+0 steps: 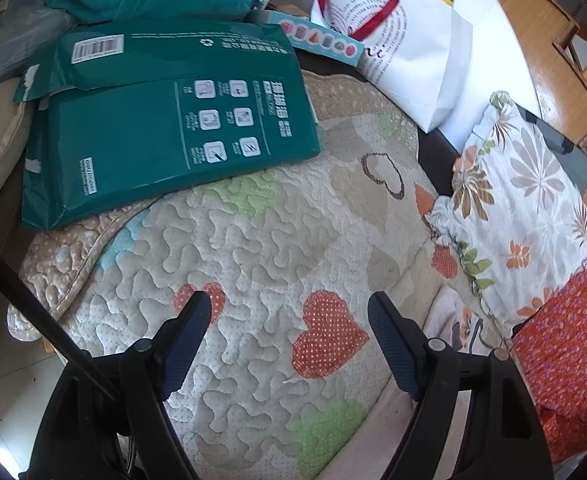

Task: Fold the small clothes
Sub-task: 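Lift the cuff with the right gripper and fold the sleeve across the body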

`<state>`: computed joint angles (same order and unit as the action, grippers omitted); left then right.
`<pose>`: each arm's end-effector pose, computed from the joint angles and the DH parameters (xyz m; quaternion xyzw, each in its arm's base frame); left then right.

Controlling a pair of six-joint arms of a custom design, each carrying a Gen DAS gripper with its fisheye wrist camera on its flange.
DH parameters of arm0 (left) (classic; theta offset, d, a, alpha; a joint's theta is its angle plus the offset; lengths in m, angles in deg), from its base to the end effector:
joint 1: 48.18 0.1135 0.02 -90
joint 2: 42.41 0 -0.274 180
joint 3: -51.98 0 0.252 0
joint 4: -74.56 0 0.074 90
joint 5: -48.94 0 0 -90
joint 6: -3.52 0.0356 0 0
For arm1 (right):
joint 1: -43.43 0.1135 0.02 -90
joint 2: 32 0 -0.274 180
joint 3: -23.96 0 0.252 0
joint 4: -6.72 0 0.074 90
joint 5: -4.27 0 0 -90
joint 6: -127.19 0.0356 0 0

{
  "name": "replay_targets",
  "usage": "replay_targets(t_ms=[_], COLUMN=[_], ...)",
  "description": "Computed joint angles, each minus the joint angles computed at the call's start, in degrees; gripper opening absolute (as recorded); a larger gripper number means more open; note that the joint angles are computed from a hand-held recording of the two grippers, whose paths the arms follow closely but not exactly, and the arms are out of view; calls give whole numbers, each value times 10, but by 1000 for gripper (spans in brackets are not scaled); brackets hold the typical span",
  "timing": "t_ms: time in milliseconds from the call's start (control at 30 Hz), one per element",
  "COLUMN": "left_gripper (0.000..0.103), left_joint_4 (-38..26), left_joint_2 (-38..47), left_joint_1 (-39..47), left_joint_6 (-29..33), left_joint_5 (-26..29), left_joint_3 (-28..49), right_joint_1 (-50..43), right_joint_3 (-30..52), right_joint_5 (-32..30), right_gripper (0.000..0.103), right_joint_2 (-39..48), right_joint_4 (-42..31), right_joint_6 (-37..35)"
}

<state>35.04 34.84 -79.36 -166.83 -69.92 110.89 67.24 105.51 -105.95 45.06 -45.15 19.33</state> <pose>0.2268 -0.1172 0.2124 -0.4499 0.8175 -0.0869 0.3488 0.2536 0.1253 0.3212 -0.3858 0.8345 0.1819 0.3488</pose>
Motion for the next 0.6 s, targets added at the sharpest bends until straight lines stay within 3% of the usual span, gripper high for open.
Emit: replay_targets(t_ms=[133,300,467,600], left_gripper=[79,79,79,79], left_joint_4=[0,3,-8,-15], left_joint_2=[22,55,97,122], left_joint_1=[-6,-11,-22,-23], left_joint_6=[8,20,35,40], left_joint_5=[0,9,9,11], left_joint_3=[17,42,77,98], right_joint_1=[-72,-182,-285,-341], right_joint_3=[164,270,245,194], right_joint_5=[-19,-32,-15,48], right_gripper=[5,5,5,5], right_joint_2=[12,60,130,196], right_joint_4=[-62,-113,-108,-56], right_joint_6=[-27,-57,-111,-155])
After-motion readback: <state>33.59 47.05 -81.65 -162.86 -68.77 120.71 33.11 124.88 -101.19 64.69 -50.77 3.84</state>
